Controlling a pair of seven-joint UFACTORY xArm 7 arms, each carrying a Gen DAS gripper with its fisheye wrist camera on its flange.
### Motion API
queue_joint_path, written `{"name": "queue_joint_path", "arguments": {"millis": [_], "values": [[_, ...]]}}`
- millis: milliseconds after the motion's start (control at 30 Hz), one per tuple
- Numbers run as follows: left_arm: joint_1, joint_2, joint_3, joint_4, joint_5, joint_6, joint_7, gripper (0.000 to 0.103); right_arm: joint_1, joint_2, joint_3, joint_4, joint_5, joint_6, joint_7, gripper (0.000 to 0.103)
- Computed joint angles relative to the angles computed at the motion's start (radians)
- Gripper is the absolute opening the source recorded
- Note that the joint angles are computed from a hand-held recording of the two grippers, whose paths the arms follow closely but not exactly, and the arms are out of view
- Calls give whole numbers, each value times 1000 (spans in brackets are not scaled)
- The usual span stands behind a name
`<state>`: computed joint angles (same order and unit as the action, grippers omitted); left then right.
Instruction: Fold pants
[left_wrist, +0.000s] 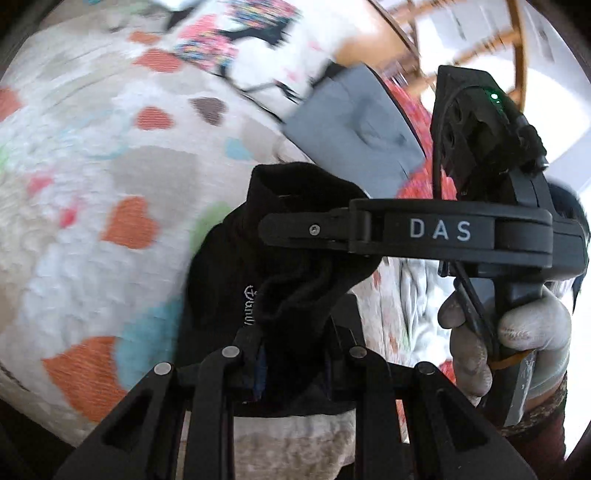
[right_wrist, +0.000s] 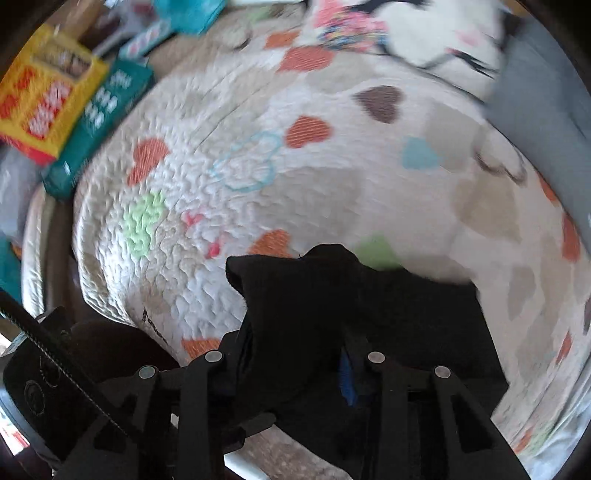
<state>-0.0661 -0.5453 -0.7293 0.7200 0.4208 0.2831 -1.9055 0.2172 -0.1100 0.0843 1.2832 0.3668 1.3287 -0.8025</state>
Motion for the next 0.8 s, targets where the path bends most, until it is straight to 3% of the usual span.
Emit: {"name": "queue_joint_path", "arguments": {"millis": [100,200,233,267,333,367,433,533,600,633,667,700,767,800], "values": [[78,152,-90,141,74,32,12,22,-61,33,-65,22,65,34,-27,40],[169,350,-216,294,237,86,-43,22,-139,88,-110,62,119,62,-51,39],[168,432,-234,348,313,119,-61,22,-164,108,-118,78,132,69,-57,39],[134,472,-211,376,347,159,-70,22,-189,128,-125,91,145,72,-63,37],[127,620,-252,471,452,227,-33,27,-235,168,-133,110,168,68,-75,37],[107,655,-243,494,465,245,-15,31,-257,189,-135,116,178,59,-76,37],[87,710,-226,523,437,230,46,34,-291,228,-135,112,174,19,-58,40],[105,640,-226,448,344,63,106,36,-329,259,-132,96,150,-66,-36,44],[31,561,-137,398,235,-10,187,40,-367,292,-137,114,172,-71,-10,52],[32,507,-131,369,203,-24,185,43,-389,309,-138,132,191,-60,-4,52],[70,494,-166,379,198,-16,207,49,-410,312,-139,137,213,-62,0,52],[69,446,-174,367,197,22,186,51,-427,296,-140,124,239,-90,0,52],[58,388,-142,336,167,69,176,51,-448,259,-152,104,322,-82,-24,54],[42,358,-102,294,135,52,164,51,-480,254,-141,116,375,-17,-32,54]]}}
